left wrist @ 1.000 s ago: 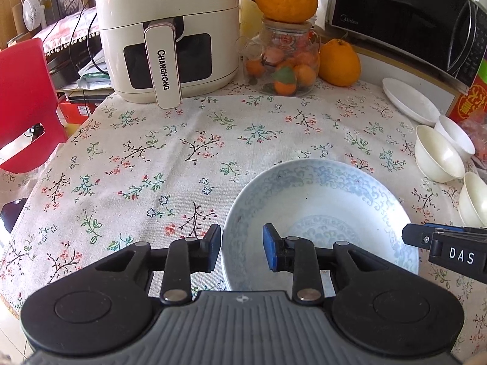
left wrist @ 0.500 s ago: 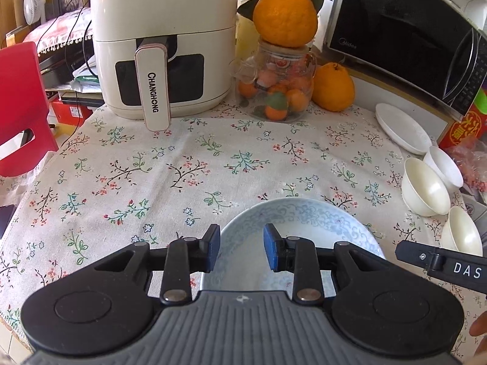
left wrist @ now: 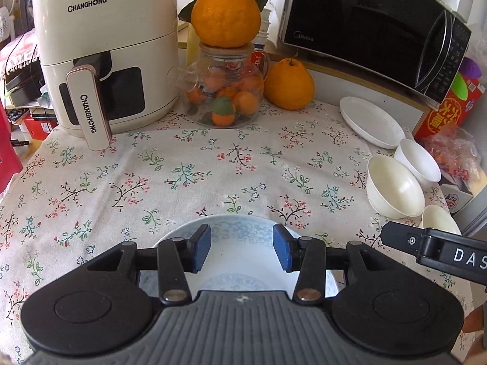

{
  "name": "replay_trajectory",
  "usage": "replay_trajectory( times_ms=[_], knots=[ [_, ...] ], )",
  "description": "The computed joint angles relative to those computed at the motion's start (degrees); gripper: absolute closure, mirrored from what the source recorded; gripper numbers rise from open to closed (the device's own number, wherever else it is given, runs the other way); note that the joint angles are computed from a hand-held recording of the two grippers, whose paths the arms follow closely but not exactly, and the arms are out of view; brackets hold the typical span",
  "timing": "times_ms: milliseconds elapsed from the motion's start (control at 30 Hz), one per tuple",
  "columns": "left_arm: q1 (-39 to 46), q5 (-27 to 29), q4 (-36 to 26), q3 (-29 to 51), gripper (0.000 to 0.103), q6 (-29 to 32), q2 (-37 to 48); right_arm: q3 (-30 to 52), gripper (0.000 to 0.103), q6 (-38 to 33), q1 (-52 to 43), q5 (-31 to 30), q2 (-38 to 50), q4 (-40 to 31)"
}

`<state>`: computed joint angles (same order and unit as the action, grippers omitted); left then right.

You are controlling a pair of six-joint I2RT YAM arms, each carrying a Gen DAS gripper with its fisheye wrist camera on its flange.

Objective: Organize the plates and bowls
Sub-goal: 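Open the left tool fingers to release the plate rim, then move the left tool toward the small white plate beside the microwave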

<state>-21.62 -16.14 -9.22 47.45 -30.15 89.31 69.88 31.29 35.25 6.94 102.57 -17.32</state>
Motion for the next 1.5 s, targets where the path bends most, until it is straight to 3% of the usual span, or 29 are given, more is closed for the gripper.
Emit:
replay_trajectory(
  times_ms=[400, 733, 867, 1033, 1267, 1500],
  knots=[
    [-2.78, 1.34, -0.61, 11.56, 0.035, 0.48, 10.99, -2.03, 0.021, 2.43, -9.66, -4.87, -2.26, 2.39],
    [-0.90, 8.96, -3.83, 25.62, 0.029, -1.66, 20.92, 1.40, 0.021, 4.64, -18.82, -10.43, 1.15, 3.38],
    [0.07, 8.35, -6.25, 32.76, 0.030, -2.71, 25.78, 4.99, 0.021, 5.15, -22.91, -11.97, 3.93, 4.59],
    [0.83, 8.99, -9.16, 43.36, 0.031, -4.10, 32.34, 14.28, 0.021, 6.06, -26.54, -14.96, 10.58, 3.44],
    [0.70, 9.81, -14.08, 59.25, 0.031, -5.49, 41.90, 35.24, 0.021, 3.37, -28.22, -16.08, 26.02, -5.38],
    [1.55, 13.34, -18.56, 74.21, 0.038, -6.66, 52.06, 55.04, 0.022, 2.52, -29.66, -17.94, 39.16, -12.53]
  ],
)
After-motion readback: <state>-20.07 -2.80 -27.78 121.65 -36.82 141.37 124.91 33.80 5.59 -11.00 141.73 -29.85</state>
